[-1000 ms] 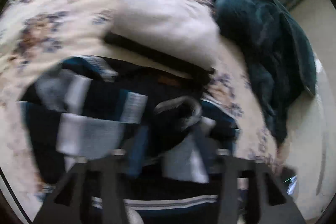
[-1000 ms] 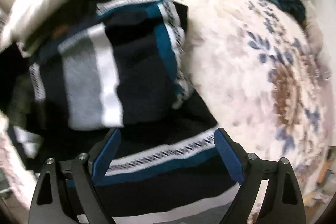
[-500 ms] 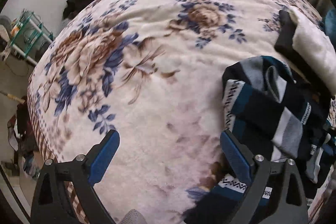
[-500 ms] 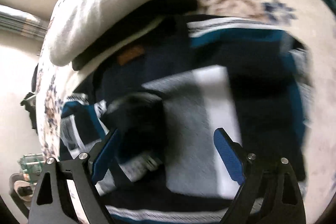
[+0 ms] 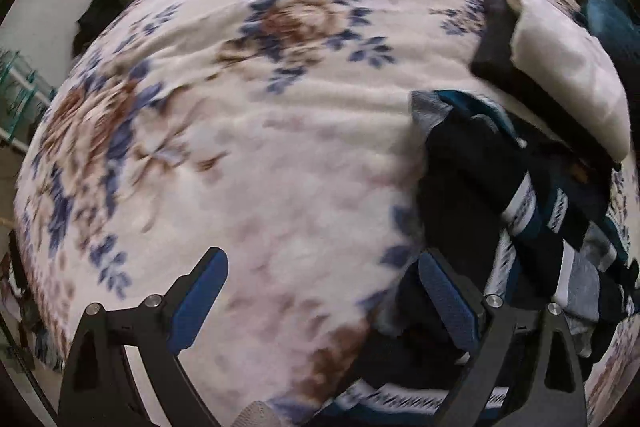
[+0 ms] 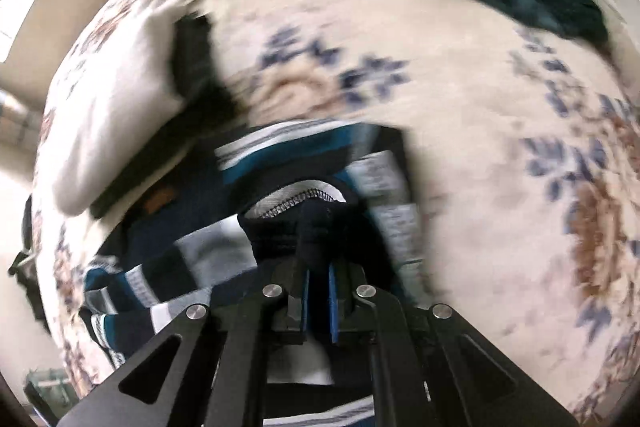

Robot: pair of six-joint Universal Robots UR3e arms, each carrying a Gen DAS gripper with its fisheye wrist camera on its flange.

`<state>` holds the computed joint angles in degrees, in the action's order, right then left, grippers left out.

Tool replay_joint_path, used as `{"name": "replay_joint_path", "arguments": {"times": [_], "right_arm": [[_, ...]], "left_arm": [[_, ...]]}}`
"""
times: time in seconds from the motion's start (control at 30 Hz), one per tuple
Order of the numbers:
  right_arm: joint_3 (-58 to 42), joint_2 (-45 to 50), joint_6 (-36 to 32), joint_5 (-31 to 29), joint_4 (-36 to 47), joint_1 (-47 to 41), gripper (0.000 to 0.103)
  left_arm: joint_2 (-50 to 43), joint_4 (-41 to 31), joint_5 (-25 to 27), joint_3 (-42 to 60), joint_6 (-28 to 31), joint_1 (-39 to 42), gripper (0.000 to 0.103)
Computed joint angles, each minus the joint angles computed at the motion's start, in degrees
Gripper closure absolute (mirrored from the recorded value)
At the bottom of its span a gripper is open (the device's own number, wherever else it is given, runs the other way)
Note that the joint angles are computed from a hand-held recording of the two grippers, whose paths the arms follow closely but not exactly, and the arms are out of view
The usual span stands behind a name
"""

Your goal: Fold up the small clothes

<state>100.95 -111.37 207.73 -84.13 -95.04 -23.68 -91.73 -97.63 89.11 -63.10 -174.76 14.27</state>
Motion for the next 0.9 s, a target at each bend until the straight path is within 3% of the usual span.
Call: {"name": "replay_joint_path", "arguments": {"times": [0.1,0.17,0.23,0.3,0.4,0.47,0.57,0.67,0.8,0.9], "right_arm": [[1.6,-2.2,-8.2,2.2,5.9,-7.3,0.096],[0.1,-0.4,-11.8,3.4,11.0,-9.4,0.088],[-3.8,1.0,-12.1,-0.7,13.8,-7.9,0.06],[-7.7,0.0,-10.9,-4.4,14.8,-5.3,0.052],[-12.9,1.0,-12.0,-2.7,16.5,-1.1,0.052],[-17.0,6.8,-13.8,1.4,17.1,4.8,0.052],[-21.9,15.2,-17.0,2.9,15.7,13.6,0.052],[-29.3,26.5,-24.2,2.0,15.1,23.7,0.052],[-37.8,40.1,-33.4,-3.4,16.1,34.7,0.052],[-37.7,42.7,-31.4,-7.5,11.9,35.9,0.052]], "left_arm": [[-5.8,0.7,1.3,5.1,-1.4,-4.6,0.005],[-9.0,1.2,2.0,8.4,-1.6,-6.9,0.005],[-13.2,1.5,3.5,12.5,-1.0,-9.4,0.005],[-19.2,-0.4,6.5,19.1,0.8,-12.5,0.005],[-24.9,-2.0,9.2,26.0,2.6,-14.9,0.005],[-28.5,-3.8,10.7,31.7,3.7,-15.8,0.005],[-29.7,-3.7,12.4,34.8,4.5,-16.1,0.005],[-30.0,-5.8,12.0,36.6,4.3,-15.5,0.005],[-25.6,-3.9,12.5,29.8,3.6,-14.7,0.005],[-22.6,-2.6,13.1,25.2,3.6,-14.1,0.005]]}}
